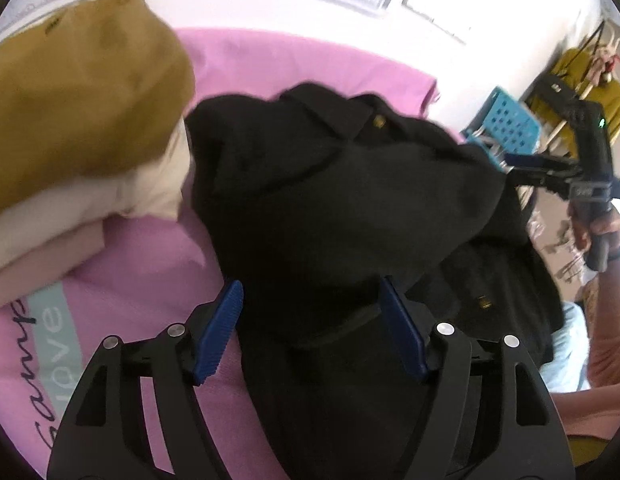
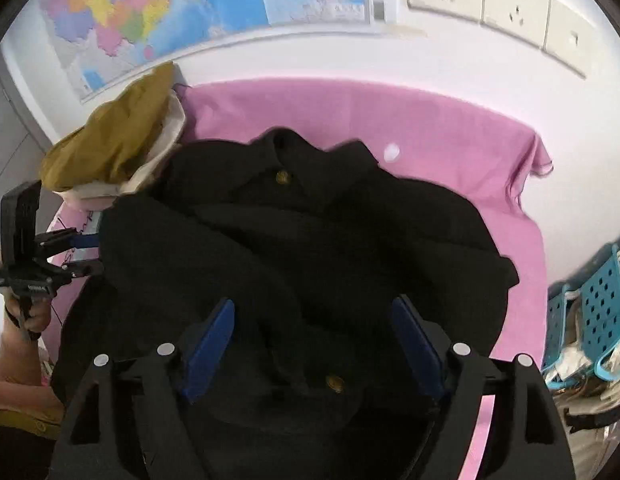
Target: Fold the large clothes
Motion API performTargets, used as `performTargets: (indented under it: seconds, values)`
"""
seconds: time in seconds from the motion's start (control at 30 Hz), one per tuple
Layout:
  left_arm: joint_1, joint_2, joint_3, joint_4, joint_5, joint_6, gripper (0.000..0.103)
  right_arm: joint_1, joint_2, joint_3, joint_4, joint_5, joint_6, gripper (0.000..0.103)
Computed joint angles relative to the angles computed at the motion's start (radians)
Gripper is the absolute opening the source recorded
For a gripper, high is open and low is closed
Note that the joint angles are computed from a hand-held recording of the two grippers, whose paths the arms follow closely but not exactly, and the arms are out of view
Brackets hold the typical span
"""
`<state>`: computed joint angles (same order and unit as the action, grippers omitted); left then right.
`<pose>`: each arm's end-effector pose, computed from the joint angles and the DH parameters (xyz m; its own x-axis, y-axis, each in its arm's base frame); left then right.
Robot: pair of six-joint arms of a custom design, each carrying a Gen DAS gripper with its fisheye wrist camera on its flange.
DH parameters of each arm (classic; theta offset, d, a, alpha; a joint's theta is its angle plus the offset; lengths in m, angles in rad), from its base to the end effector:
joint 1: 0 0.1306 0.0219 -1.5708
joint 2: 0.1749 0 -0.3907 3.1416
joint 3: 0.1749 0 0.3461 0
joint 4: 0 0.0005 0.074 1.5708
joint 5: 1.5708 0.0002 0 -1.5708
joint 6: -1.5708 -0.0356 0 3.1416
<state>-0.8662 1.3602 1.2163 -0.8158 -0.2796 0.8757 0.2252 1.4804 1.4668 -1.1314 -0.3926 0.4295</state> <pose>0.2742 -0.3082 0.3827 -0.8234 -0.1711 -0.5411 -0.0041 0.9552 -0.2959 0.4307 0.1121 0.4178 -0.6570 -0.5452 -0.5206 -0.6973 0.7020 0.1448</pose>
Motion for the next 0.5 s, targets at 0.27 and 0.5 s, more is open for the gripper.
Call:
performTargets:
  seconds: [0.27, 0.5]
  values:
    - [-0.019, -0.028, -0.088, 0.075, -0.003, 0.038, 0.067, 0.167, 0.111, 0.146, -0.022, -0.297, -0.018, 0.079]
    - [-0.021, -0.038, -0.119, 0.123, -0.006, 0.065, 0.067, 0.402, 0.407, 0.475, -0.198, -0.188, -0.014, 0.079]
